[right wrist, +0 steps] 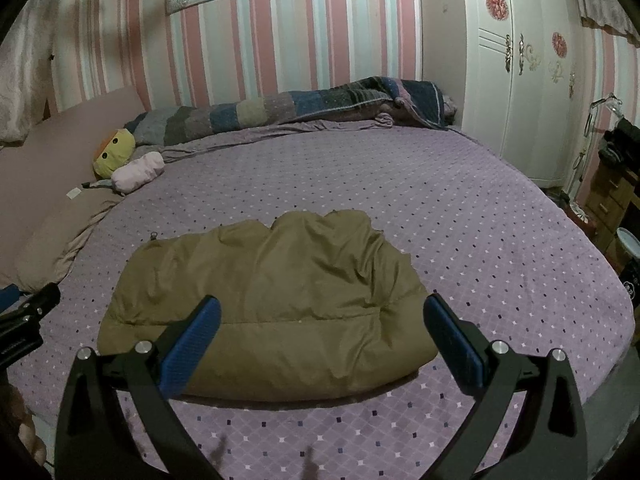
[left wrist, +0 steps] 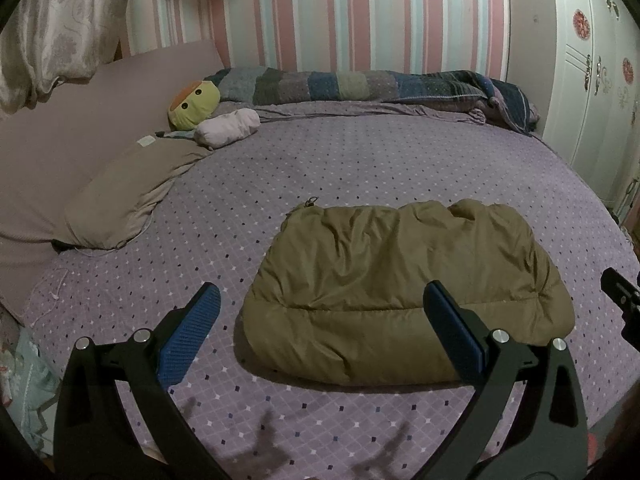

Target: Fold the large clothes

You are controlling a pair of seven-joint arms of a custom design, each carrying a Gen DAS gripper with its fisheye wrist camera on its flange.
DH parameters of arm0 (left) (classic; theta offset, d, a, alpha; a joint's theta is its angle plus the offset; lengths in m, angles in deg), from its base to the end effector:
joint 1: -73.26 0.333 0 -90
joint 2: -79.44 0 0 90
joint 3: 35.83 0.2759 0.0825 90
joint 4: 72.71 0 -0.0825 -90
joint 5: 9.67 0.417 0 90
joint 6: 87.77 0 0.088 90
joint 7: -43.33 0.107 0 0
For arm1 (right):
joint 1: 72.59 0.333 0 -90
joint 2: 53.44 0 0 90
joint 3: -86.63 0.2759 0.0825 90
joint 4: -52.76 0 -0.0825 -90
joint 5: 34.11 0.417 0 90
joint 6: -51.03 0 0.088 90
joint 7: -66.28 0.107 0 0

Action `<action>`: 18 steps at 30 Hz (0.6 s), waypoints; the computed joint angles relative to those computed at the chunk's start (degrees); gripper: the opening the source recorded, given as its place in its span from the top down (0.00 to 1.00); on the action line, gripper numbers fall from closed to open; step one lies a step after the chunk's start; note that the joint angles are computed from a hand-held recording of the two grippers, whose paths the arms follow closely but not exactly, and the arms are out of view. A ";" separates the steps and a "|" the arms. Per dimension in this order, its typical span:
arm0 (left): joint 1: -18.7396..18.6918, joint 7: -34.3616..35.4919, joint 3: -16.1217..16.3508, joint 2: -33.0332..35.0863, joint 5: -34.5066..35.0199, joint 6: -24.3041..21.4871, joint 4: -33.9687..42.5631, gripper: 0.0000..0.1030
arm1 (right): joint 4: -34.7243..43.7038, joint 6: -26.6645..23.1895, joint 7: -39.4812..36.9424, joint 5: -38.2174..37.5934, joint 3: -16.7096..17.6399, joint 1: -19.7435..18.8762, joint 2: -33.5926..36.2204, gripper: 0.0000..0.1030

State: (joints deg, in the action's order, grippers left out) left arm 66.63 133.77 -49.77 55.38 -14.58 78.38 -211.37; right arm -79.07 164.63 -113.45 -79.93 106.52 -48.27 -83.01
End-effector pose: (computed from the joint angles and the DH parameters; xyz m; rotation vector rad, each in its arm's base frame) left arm 0.4832 -0.1839 0.5161 -1.4281 1.9772 -0.9202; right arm 0.3639 0.3088 0.5293 -1.2022 2.1525 -1.0785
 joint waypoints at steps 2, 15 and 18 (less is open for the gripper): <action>0.01 0.00 -0.01 -0.07 0.09 -0.01 0.01 0.03 | 0.22 -0.18 -0.07 0.01 0.02 -0.02 0.23 0.02; -1.03 1.72 0.61 -0.90 -1.06 -0.45 -0.42 0.03 | 0.38 -0.22 -0.66 0.10 -0.25 0.17 0.20 0.02; -0.99 1.78 0.57 -0.80 -1.17 -0.80 -0.23 0.03 | 0.16 -0.02 -0.90 0.20 -0.33 0.14 -0.11 0.02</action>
State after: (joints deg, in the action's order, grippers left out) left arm 65.64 135.55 -49.19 54.58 -15.75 77.58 -211.60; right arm -78.91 164.61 -114.35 -79.73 106.19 -48.14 -83.13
